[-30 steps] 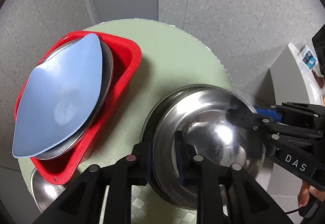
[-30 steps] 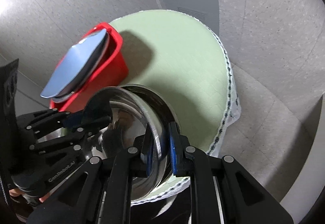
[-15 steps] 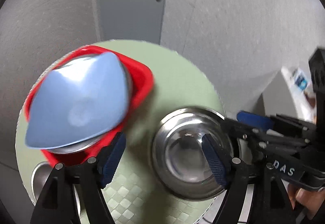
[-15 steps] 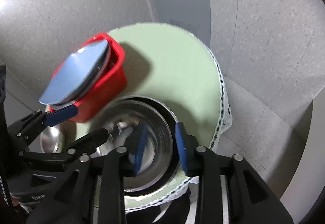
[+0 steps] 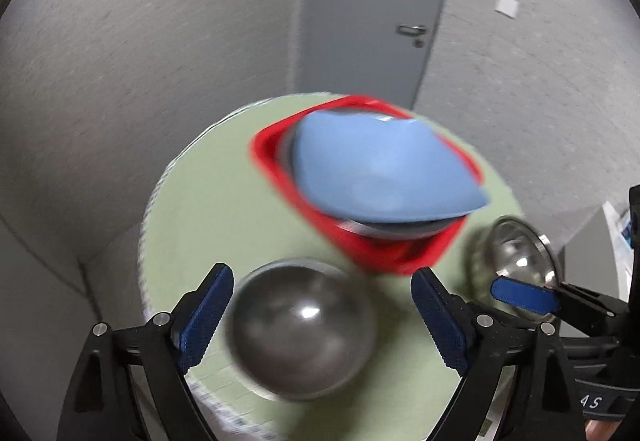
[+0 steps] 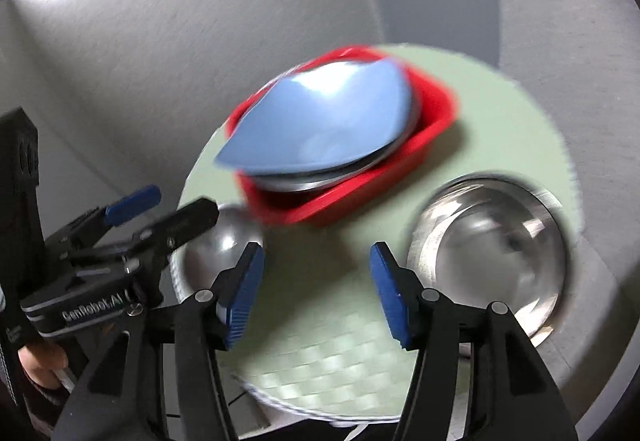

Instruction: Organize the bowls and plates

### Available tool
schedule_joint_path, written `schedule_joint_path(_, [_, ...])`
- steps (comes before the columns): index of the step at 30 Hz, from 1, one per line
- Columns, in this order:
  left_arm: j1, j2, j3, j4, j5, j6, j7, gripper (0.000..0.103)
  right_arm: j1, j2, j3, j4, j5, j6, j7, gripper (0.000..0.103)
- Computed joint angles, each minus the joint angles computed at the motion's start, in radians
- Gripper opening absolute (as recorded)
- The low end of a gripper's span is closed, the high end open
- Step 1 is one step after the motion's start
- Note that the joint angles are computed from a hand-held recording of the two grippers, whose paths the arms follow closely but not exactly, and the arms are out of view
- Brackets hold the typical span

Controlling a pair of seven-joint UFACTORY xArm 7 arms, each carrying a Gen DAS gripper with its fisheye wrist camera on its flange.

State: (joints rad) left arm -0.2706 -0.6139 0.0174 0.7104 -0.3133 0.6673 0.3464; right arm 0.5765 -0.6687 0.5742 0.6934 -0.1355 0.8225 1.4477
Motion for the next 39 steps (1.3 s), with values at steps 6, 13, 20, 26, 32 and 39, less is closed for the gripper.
schedule_joint_path(6, [0.047,0.030,0.034,-0.021,0.017,0.017,0.003,0.088,-0.058,0.192,0.064,0.051,-0.076,-0.112,0.101,0.057])
schedule_joint_path(13, [0.064,0.204,0.025,0.040,-0.007,-0.002,0.028,0.066,-0.052,0.337,0.045,0.059,-0.188,-0.172,0.251,0.057])
schedule_joint_path(20, [0.047,0.297,0.008,0.085,-0.062,0.044,0.120,0.028,0.006,0.437,-0.042,0.051,-0.256,-0.285,0.280,0.031])
schedule_joint_path(26, [0.055,0.260,0.008,0.072,-0.105,0.049,0.176,0.017,0.046,0.432,-0.074,0.052,-0.274,-0.293,0.289,0.020])
schedule_joint_path(32, [0.047,0.109,0.017,0.027,-0.115,0.074,0.194,0.017,0.068,0.319,-0.069,0.040,-0.230,-0.238,0.269,0.020])
schedule_joint_path(39, [0.019,-0.029,-0.004,0.016,-0.073,0.130,0.118,0.018,0.076,0.157,-0.049,0.008,-0.135,-0.178,0.188,0.020])
